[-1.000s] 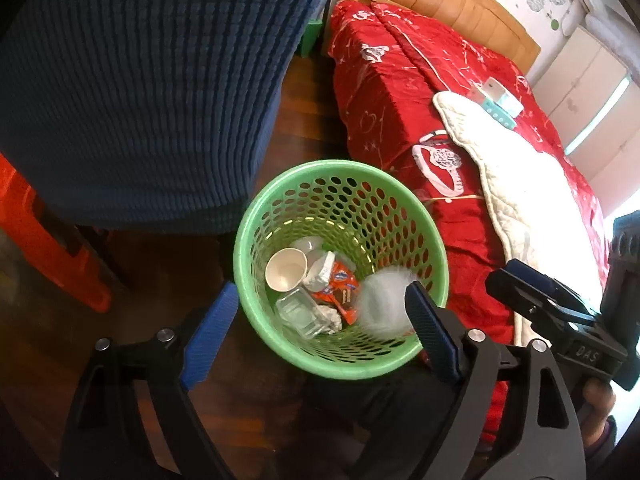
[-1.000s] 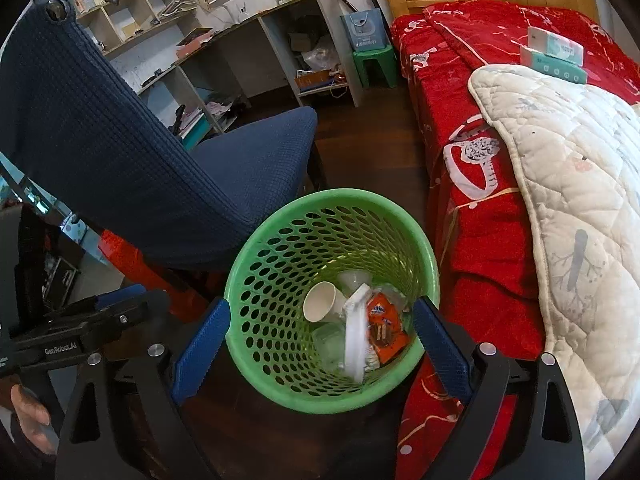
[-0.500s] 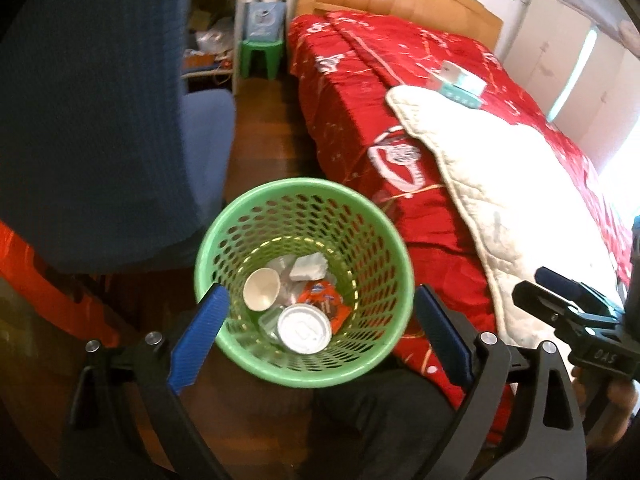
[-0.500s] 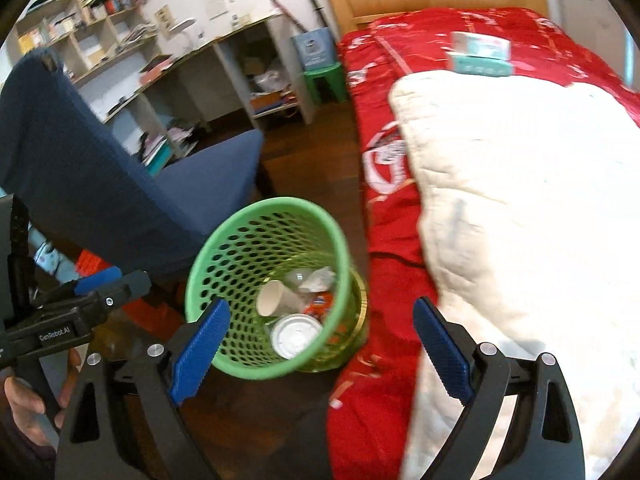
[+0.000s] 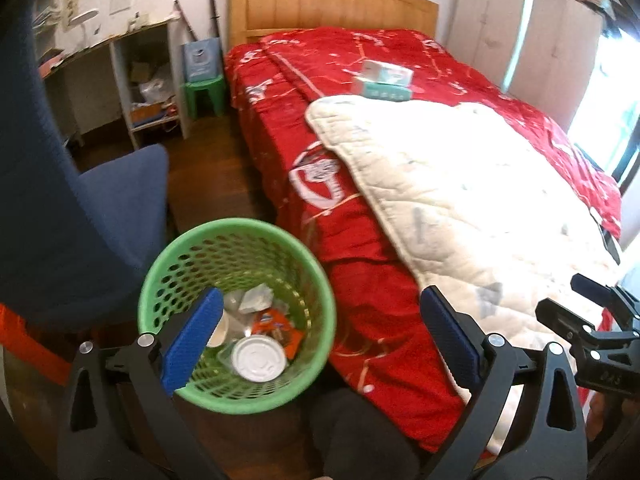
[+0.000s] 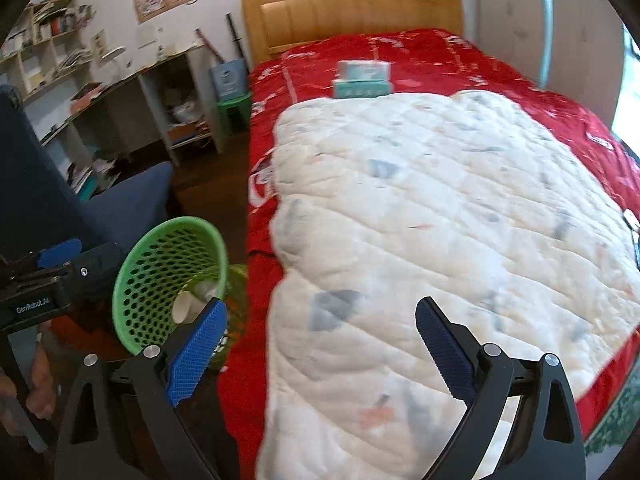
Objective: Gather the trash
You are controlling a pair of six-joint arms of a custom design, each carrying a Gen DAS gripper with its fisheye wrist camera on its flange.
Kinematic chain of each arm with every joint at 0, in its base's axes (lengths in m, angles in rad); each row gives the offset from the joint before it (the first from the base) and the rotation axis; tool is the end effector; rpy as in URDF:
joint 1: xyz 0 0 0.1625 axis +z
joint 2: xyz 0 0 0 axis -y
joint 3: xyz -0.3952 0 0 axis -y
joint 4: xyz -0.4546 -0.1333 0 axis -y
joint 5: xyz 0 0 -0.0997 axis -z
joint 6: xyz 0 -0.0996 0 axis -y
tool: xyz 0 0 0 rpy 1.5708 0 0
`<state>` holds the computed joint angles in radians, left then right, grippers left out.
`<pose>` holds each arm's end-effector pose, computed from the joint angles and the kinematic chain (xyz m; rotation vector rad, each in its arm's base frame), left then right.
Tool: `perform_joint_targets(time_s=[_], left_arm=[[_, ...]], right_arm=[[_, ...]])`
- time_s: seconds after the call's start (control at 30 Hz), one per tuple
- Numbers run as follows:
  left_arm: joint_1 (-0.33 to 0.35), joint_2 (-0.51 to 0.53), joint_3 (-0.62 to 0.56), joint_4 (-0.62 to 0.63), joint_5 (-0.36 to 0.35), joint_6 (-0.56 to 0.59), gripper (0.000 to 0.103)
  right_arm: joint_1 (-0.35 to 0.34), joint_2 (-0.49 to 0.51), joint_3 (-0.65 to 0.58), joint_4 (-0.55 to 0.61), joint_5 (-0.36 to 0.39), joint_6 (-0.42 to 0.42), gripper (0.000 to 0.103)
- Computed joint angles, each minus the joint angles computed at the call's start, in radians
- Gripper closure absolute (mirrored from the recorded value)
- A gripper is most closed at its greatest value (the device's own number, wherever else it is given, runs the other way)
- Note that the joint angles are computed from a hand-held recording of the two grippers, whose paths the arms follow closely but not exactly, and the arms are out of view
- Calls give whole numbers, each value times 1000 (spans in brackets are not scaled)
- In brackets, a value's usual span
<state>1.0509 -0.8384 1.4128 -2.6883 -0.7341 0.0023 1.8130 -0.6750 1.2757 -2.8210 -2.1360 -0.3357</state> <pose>-0.2005 -0.7675 0.2038 0.3213 2.3142 -0.8879 0.2728 -0.7709 0.1458 0.4671 -2.4092 0.7882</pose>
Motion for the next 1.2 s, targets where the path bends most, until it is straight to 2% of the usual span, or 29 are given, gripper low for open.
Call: perform_joint_targets(time_s=[0.17,0.57,1.2], left_arm=[[-28,34,-15,-60,8,58,5],[-63,58,-9,-106,-12,94,5],[-101,54,26,-149,5,130,5]], right_arm=[[-1,-48,54,-76,-43,9,10],[-4,-140,153,-190,-104,42,9],[-13,-207,239,-237,-113,66,9]])
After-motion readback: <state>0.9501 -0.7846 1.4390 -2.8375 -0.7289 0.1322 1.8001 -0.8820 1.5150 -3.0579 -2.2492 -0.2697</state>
